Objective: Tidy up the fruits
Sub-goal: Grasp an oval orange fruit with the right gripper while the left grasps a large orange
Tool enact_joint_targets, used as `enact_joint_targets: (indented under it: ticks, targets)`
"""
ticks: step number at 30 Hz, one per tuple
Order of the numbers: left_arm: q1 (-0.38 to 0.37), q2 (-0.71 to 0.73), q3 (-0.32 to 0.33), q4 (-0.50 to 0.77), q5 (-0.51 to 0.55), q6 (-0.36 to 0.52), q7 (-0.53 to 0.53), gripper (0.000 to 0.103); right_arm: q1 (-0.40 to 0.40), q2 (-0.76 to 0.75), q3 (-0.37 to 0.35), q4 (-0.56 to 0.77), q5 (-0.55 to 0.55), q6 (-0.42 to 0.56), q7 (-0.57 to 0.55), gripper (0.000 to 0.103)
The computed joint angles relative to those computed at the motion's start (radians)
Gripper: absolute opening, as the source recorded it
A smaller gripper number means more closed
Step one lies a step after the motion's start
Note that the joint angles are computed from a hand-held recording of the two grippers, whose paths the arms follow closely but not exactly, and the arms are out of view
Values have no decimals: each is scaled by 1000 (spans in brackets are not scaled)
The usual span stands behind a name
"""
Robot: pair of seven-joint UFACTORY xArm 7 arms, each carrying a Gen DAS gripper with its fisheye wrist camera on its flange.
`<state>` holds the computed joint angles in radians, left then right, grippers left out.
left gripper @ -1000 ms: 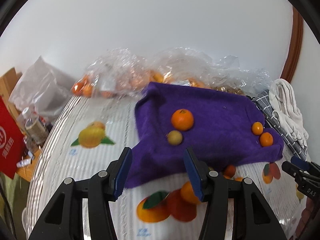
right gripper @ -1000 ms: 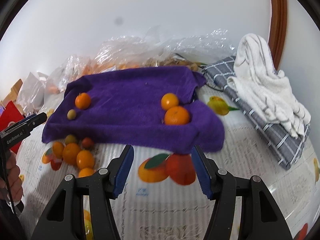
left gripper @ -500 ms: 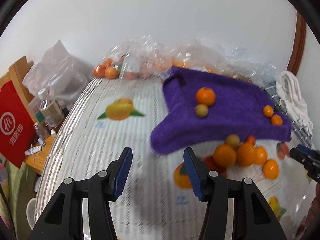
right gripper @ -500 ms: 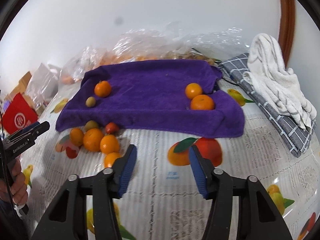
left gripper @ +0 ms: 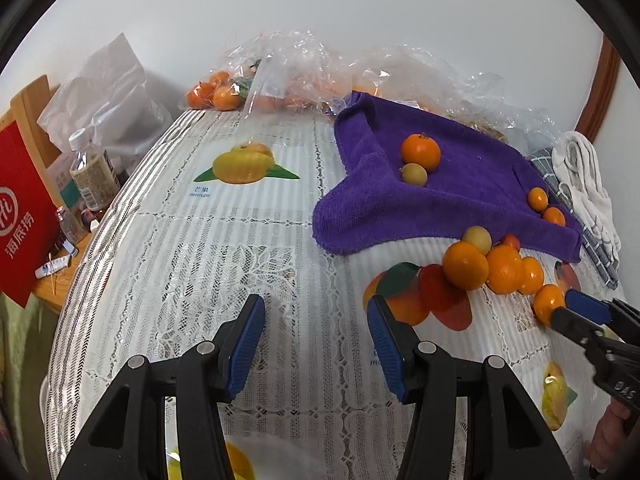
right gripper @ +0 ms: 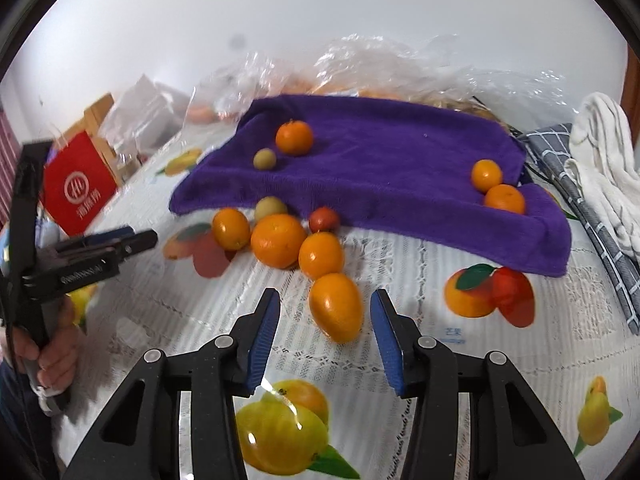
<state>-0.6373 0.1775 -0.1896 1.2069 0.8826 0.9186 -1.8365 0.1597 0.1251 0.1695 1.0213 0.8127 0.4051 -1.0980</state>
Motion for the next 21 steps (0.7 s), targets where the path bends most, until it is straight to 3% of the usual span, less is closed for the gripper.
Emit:
enact_joint_targets:
  ticks: [2,3,5,8,13,18,21]
  targets:
    - [-2,-1,-1,2,3,0,2,51,21,23,-9,-1,-98,-46,71,47]
    - [-2,-4,-1,2,5,0,-2,51,17,29,-3,-1,-106,-53,71,46]
    - [3,-18,0,-12,16,-50,-30,49,7,43,8,9,-115,-48,62,32]
    - [9,-8,1,5,55,-128,-46,49,-22,40,21,21,-78,-3,23,32]
    - [-9,102,19,134,39,-157,119,50,-57,33,3,34,-9,-2,-62,32]
    - [-31,174,60,208,-15,-217,203,51,-106,93,-24,120,-25,3,-60,32]
    - [-58,240,81,302,-66,-145,320,51,-141,138,-19,182,-26,21,-45,32]
